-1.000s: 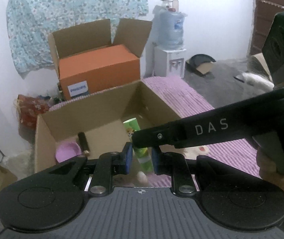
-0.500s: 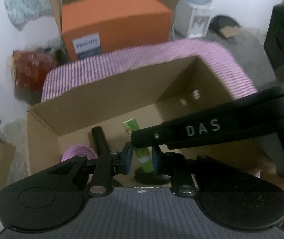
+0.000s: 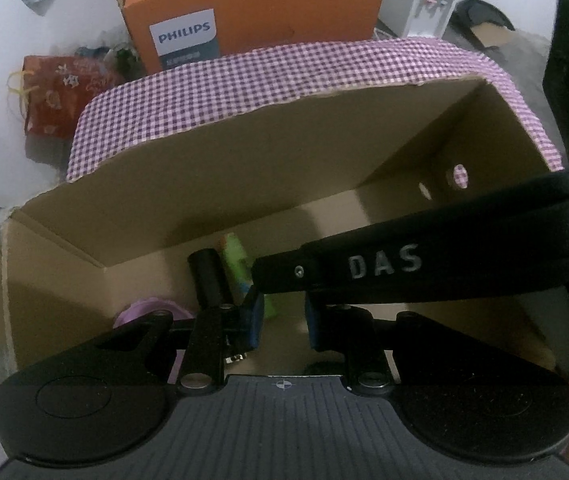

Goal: Organize rigid objects
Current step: 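Carry the green lip balm tube with the right tool into the box and release, then move the right tool to the green dropper bottle and close around it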

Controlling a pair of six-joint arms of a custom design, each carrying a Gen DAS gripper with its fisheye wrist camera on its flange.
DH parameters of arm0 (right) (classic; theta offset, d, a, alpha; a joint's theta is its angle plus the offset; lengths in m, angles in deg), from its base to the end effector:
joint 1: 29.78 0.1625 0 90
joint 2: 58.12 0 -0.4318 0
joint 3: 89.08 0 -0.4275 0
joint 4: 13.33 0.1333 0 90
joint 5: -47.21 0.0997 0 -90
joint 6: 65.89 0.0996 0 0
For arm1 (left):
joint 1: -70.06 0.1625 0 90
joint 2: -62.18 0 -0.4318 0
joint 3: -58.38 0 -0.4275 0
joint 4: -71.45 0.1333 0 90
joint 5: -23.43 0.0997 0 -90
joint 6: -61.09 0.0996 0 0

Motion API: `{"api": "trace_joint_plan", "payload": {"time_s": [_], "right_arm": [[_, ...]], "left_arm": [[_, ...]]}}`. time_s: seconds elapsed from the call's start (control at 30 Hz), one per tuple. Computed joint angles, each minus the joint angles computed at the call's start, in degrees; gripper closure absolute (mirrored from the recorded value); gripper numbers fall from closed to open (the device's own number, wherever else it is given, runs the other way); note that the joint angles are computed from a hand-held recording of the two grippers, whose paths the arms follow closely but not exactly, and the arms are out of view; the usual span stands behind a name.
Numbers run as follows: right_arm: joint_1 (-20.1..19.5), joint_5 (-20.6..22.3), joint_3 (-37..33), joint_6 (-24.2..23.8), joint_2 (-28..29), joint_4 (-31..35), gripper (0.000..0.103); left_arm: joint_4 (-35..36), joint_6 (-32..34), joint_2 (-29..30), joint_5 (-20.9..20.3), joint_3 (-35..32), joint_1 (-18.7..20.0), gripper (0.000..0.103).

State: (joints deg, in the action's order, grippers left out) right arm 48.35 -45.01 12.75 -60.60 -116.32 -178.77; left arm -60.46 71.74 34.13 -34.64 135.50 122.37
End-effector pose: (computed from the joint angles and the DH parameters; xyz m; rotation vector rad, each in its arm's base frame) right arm -0.0120 -0.6864 0.2025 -0.4572 -2.9210 0.8378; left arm -0.3111 -0.7068 -0.0537 1.0949 2.3273 -0.0156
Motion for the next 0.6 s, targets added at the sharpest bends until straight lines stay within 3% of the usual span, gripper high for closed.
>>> {"api": "trace_joint_plan", "payload": {"time_s": [0.1,0.23,0.5,0.6], "right_arm": [[-0.06,1.22,2.14,-0.65,-1.86,-2.03,0.088],[0.73,1.95,6.93,-2.28,-6.17,-6.54,0.088],[3.40,8.69,20.30,-4.24,-17.73,-19.81,0.085],[4.71,10.48,24.28,-4.68,-21.37,-23.72,0.077]], "left_arm": [[-2.78,1.38,-1.60,-0.18,2.29,-0.69,0.076],[-8.47,3.35,-5.32,-1.35,6.99,-1.99,0.057],[-22.18,5.98,-16.19,-3.34,19.97,-5.46,0.044],[-26.51,5.78,-20.02,-4.40,24.64,-6.38,0.042]]}}
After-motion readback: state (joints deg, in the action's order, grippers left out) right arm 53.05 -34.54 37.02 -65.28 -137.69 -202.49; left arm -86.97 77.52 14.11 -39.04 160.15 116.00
